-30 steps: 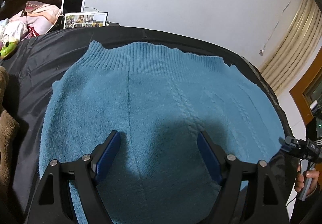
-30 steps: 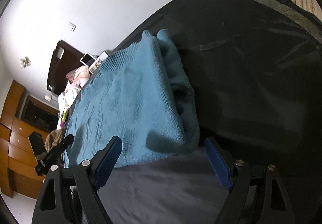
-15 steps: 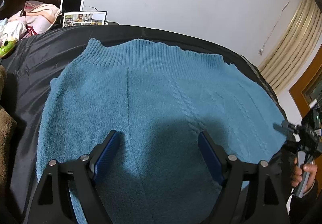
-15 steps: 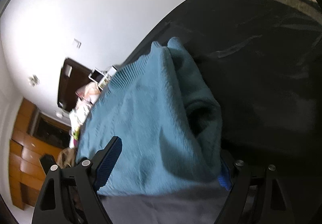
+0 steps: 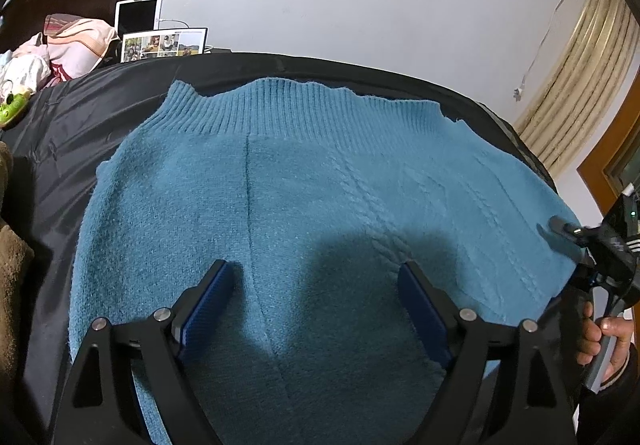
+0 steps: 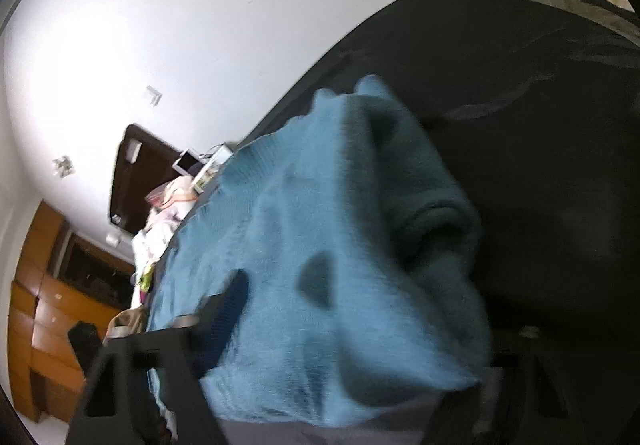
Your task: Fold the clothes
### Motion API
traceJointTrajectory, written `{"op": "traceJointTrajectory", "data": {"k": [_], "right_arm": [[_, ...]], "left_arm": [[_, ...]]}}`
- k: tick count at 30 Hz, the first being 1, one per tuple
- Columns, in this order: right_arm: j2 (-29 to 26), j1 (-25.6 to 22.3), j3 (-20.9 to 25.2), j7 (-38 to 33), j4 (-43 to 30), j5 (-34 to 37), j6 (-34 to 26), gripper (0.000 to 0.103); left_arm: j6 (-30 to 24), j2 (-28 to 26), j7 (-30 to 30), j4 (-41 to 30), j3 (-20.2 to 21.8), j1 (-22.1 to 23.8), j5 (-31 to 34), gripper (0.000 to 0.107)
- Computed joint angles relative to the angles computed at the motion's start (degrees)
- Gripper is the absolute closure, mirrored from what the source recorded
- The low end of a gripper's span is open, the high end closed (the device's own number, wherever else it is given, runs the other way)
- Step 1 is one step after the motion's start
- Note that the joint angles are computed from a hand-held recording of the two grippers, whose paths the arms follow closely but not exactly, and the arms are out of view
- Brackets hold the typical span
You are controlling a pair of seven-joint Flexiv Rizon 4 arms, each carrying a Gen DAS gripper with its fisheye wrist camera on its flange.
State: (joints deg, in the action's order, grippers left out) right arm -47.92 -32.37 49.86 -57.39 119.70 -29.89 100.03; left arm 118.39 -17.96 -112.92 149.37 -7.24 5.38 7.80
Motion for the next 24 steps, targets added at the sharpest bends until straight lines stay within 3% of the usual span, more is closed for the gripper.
{"op": "traceJointTrajectory", "data": {"k": [4, 7, 11, 14, 17, 19, 22, 24], "right_arm": [[-4.40, -4.57, 4.62, -0.19, -0.87, -0.63, -1.81, 0.066], [-3.53, -4.20, 4.62, -0.69, -0.82, -0.20, -1.56, 0.069], [-3.12, -4.56, 6.17, -1.02, -1.30, -0.45, -1.16, 0.071], [-3.41, -5.45, 7.91, -0.97, -1.70, -1.21, -0.70, 0.075], [-3.91, -6.04, 9.82, -0.69, -2.37, -2.55, -0.22, 0.076], [-3.95, -5.84, 10.37, -0.38, -2.66, -3.53, -0.07, 0.076], [-1.47, -3.76, 8.28, 0.30, -2.43, -4.07, 0.29, 0.076], [0.81, -1.39, 5.57, 0.91, -2.20, -3.67, 1.01, 0.077]], "left_arm": [[0.31, -0.13, -1.18, 0.02, -1.37, 2.12, 1.79, 0.020], [-0.09, 0.42, -2.30, 0.19, -2.74, 4.13, 3.39, 0.020], [-0.14, 1.72, -5.73, 0.98, -6.53, 10.32, 7.83, 0.020], [0.45, 3.49, -7.31, 1.89, -6.09, 11.45, 8.84, 0.020], [1.34, 5.11, -7.71, 2.62, -3.91, 10.46, 9.12, 0.020], [0.97, 5.63, -5.80, 2.68, -0.89, 6.61, 6.94, 0.020], [-1.13, 5.30, -1.85, 2.11, 2.12, 0.63, 2.80, 0.020], [-1.82, 4.75, -0.62, 1.72, 1.99, -0.44, 1.99, 0.020]]}}
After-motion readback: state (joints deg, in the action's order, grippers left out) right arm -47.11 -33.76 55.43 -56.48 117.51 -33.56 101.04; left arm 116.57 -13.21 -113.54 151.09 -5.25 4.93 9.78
